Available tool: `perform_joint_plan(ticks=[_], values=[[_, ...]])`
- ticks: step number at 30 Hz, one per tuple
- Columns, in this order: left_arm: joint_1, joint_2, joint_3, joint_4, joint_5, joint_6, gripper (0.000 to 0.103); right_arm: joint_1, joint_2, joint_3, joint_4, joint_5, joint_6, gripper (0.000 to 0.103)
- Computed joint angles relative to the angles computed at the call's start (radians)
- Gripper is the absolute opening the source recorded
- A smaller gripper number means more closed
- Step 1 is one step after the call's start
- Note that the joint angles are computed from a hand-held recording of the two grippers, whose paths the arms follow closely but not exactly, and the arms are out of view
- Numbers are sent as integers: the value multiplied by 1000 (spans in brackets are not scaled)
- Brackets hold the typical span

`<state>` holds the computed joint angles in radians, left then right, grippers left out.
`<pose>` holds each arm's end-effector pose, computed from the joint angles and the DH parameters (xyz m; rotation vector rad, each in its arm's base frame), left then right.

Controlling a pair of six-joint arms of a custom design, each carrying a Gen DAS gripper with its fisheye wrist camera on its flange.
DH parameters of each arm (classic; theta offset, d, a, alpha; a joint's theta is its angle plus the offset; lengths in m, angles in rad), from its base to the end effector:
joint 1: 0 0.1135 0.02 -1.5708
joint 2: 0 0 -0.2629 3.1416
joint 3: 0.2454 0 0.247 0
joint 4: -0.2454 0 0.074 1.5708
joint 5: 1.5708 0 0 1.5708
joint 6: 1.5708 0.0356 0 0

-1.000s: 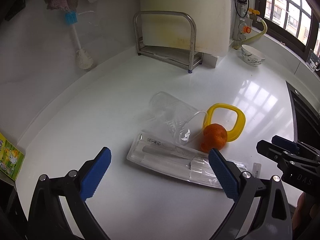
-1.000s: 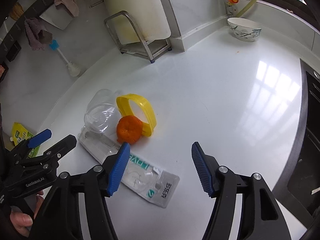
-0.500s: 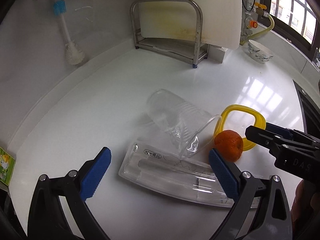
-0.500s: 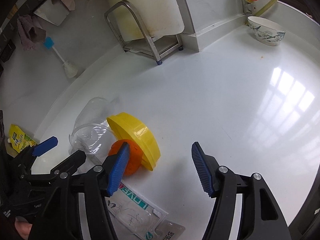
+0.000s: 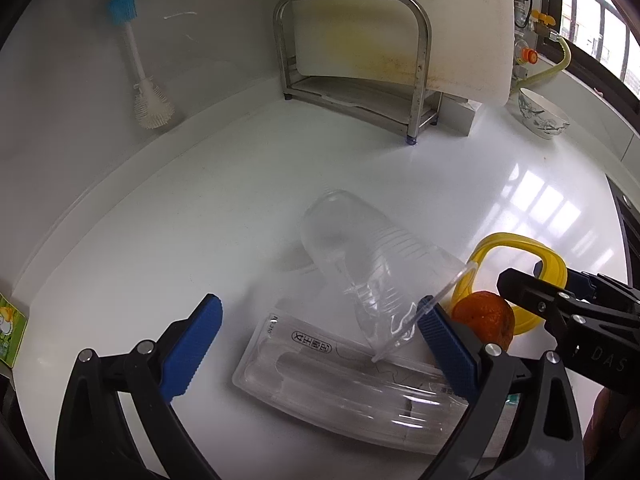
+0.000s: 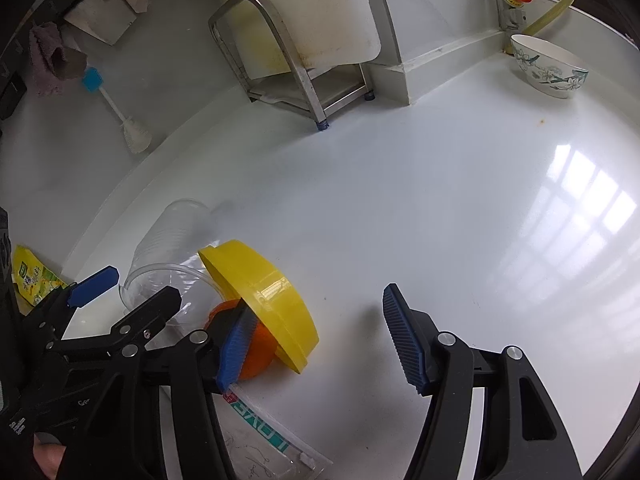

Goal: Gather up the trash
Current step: 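Grasp the clear plastic cup with the left tool while the right tool grasps the yellow handle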

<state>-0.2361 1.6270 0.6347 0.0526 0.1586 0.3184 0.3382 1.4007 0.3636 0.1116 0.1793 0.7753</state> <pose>0.2713 -0.0711 0.1201 0.7468 2.3871 -0.1650 0.2046 0.0652 0.1097 0.6133 2.4158 0.2500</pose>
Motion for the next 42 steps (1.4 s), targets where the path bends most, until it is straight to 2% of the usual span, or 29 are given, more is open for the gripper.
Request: perform_joint_plan(ticks=[2,6,8,10,11,13,16,23,34,38,42], values=[[6,7,2,12,8,-12,95,2,7,3,9,0,-9,61],[14,22,22,6,29,-27,84,9,15,11,22,-1,-22,52],[10,34,35,0,20,-27,74,15,21,17,28,-2,-30,42],[14,52,58,-24,29,-27,58,25,26,26,28,6,-33,36],[18,61,69,-37,38,-28,55,29,28,30,28,6,-36,29],[25,73,85,-57,52,-26,42,38,31,35,33,12,-39,23],[34,69,91,-76,62,-16,30,42,16,33,27,14,-28,14],[56,31,85,-104,84,6,28,70,-64,28,-63,67,17,13],[101,-98,51,-181,134,65,28,123,-274,-18,-246,165,134,13],[120,-157,33,-226,156,93,27,192,-378,-24,-367,226,207,13],[133,-232,5,-283,178,121,26,315,-480,-14,-526,312,340,13]])
